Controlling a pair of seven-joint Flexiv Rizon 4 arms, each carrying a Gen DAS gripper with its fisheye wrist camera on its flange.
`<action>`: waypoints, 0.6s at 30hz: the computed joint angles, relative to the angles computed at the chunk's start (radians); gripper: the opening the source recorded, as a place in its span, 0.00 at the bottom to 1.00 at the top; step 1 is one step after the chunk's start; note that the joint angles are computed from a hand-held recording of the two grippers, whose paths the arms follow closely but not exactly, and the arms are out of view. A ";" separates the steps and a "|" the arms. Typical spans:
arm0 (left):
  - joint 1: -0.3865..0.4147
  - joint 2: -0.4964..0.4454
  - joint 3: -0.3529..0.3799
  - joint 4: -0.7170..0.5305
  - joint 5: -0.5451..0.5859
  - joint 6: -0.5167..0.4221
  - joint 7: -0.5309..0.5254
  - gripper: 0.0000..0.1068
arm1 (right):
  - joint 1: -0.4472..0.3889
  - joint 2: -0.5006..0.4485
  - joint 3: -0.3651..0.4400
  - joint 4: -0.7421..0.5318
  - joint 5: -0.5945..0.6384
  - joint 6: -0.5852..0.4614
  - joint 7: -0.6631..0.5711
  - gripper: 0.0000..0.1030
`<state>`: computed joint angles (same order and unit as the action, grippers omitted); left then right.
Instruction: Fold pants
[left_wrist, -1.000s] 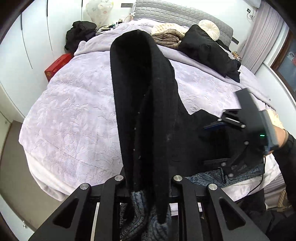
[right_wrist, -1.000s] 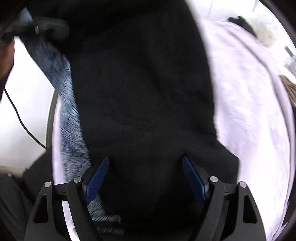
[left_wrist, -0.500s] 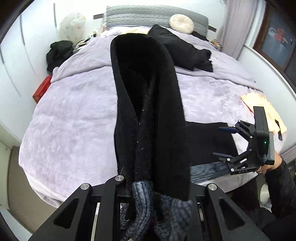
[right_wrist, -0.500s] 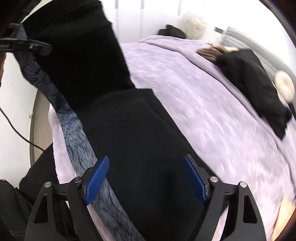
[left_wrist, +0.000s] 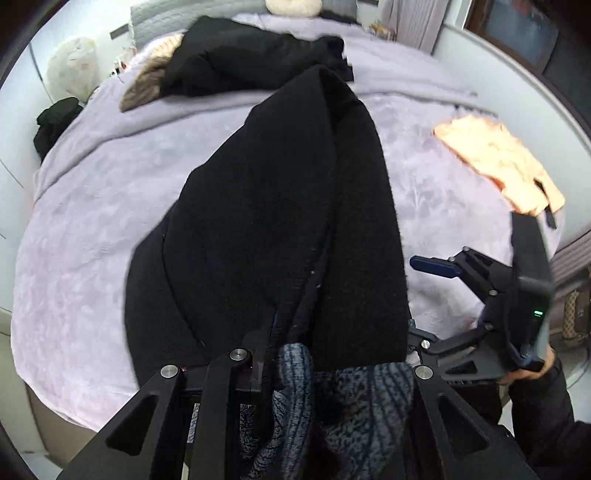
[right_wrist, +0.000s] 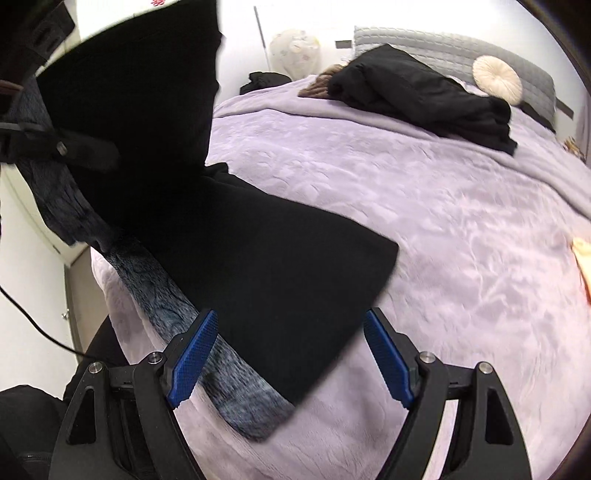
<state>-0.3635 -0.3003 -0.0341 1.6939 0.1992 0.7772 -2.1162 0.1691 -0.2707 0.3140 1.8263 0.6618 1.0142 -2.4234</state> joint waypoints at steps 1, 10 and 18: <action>-0.009 -0.036 -0.005 -0.034 0.015 -0.023 -0.004 0.18 | -0.005 -0.003 -0.003 0.002 0.007 0.000 0.002 0.82; -0.083 -0.235 0.000 -0.251 -0.004 -0.159 -0.007 0.20 | -0.073 -0.030 -0.009 -0.013 0.109 -0.059 -0.035 0.82; -0.068 -0.188 -0.026 -0.113 -0.104 0.070 0.047 0.69 | -0.085 -0.033 -0.027 -0.027 0.121 -0.074 -0.040 0.83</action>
<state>-0.4312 -0.4884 -0.0601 1.5812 0.0950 0.8474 -2.0693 0.0841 -0.3040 0.2867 1.7991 0.7827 0.9403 -2.4638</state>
